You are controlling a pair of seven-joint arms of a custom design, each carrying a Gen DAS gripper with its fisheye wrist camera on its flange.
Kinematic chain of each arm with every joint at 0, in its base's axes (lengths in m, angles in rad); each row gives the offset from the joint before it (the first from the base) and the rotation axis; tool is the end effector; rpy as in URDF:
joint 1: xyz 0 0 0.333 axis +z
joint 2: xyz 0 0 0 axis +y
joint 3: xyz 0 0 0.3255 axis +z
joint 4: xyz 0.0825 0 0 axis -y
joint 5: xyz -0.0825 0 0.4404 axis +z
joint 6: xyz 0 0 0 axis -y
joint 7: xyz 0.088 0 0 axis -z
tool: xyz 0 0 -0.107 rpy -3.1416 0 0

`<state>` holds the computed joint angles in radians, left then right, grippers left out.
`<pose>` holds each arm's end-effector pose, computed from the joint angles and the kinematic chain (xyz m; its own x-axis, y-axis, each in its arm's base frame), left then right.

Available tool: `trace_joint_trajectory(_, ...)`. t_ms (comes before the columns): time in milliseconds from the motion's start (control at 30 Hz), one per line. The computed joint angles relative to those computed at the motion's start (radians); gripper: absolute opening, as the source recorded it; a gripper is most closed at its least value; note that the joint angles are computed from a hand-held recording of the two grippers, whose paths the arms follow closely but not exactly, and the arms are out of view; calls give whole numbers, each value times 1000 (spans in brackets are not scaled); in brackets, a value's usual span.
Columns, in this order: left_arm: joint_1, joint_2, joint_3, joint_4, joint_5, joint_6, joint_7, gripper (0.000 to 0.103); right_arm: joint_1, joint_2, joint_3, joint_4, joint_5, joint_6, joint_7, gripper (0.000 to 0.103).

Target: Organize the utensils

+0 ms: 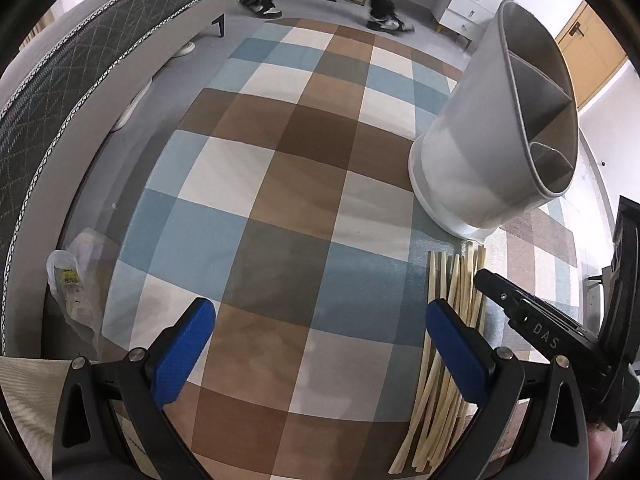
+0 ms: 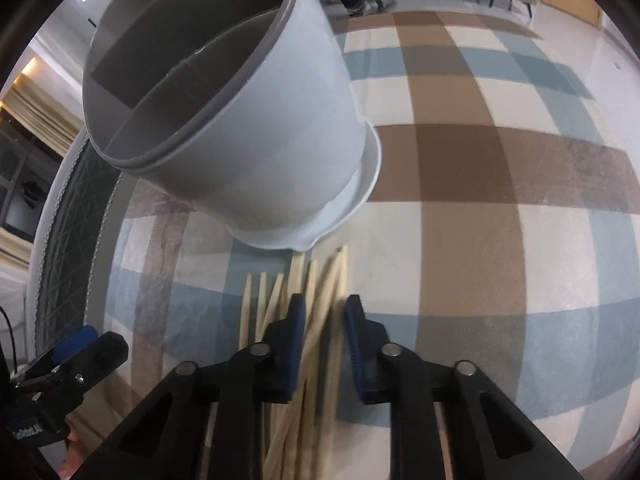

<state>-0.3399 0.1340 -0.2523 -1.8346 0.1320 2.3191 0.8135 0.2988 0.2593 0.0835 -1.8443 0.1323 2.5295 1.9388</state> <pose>0.5709 -0.3733 0.4826 0.0714 -0.9824 0.1725 -0.9423 -0.1232 -0.3112 0.6594 0.2597 0.4132 -0.0348 -0.9618 -0.2717 -0.9355 0.1270 -0.3297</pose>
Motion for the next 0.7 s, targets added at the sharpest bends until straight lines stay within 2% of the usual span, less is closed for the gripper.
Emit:
trace_joint_trajectory(67, 0, 3, 1, 2, 0, -5, -1, 102, 2, -4, -2, -6, -7, 4, 5, 8)
trace_joint_trajectory(200, -4, 8, 1, 7, 14, -12, -4, 102, -7, -20, -1, -28, 12, 29, 2, 4)
trace_joint_trajectory(467, -11, 12, -1, 5, 39, 2, 5, 102, -37, -96, 9, -124, 117, 141, -49, 4)
trace_joint_trajectory(567, -10, 8, -5, -6, 22, 20, 32, 102, -45, -127, 13, -162, 182, 178, -68, 4)
trace_joint_trajectory(700, -4, 8, -18, -19, -59, 45, 112, 102, -54, -155, 20, -209, 314, 266, -85, 4)
